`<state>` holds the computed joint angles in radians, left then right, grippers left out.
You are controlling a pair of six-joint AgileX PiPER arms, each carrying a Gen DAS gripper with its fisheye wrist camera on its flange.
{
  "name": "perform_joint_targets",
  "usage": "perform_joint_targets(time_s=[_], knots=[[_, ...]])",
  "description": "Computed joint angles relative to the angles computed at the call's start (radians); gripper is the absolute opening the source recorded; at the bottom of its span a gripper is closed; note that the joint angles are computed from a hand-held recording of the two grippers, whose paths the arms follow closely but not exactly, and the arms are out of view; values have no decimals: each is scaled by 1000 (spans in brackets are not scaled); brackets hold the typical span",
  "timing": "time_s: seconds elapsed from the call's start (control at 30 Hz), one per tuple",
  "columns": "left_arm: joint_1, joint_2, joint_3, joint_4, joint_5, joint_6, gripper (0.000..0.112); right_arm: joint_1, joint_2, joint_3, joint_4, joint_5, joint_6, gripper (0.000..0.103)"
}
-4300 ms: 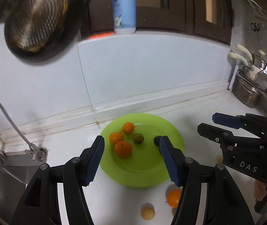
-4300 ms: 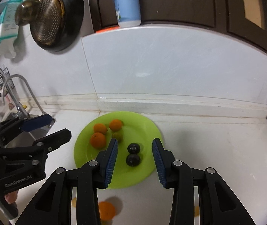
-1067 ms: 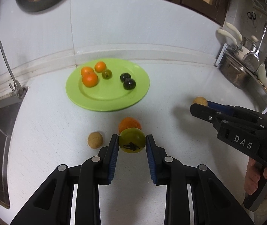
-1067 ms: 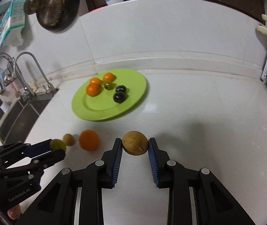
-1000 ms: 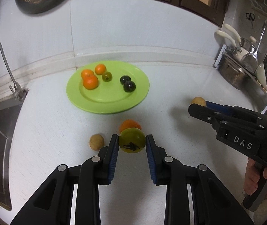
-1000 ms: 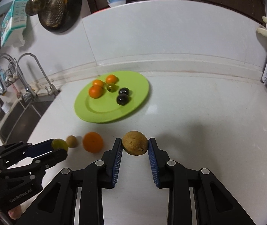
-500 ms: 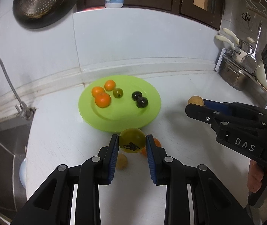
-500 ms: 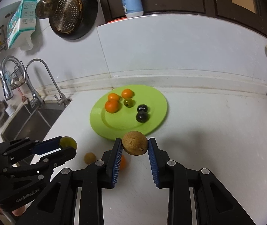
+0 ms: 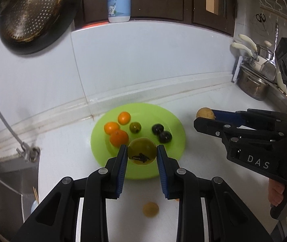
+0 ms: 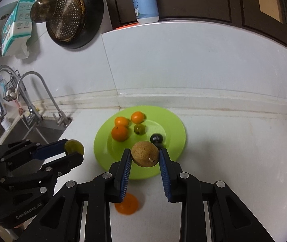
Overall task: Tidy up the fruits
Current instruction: 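Carry the tomato and kiwi over the green plate with both grippers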
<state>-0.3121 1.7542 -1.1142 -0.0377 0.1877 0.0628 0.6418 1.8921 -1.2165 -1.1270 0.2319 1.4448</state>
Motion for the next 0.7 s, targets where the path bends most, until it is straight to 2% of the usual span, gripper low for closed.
perform_joint_targets(time_s=[0.07,0.17,0.27,0.47,0.7], knots=[[14,28,-40,-80,10,96,29,-6,18,-36,56,9,-66,29],[22,70,-97,-85,29,114,29,-16,48,-91,134,18,-157,29],[46,124,-174,-200,74,227,29,-29,82,-149,224,24,-254,29],[69,218,-305,-210,133,252,29,-53,160,-270,393,45,-443,29],[97,337,-453,-262,200,309,29,-75,274,-438,566,106,-659,29]])
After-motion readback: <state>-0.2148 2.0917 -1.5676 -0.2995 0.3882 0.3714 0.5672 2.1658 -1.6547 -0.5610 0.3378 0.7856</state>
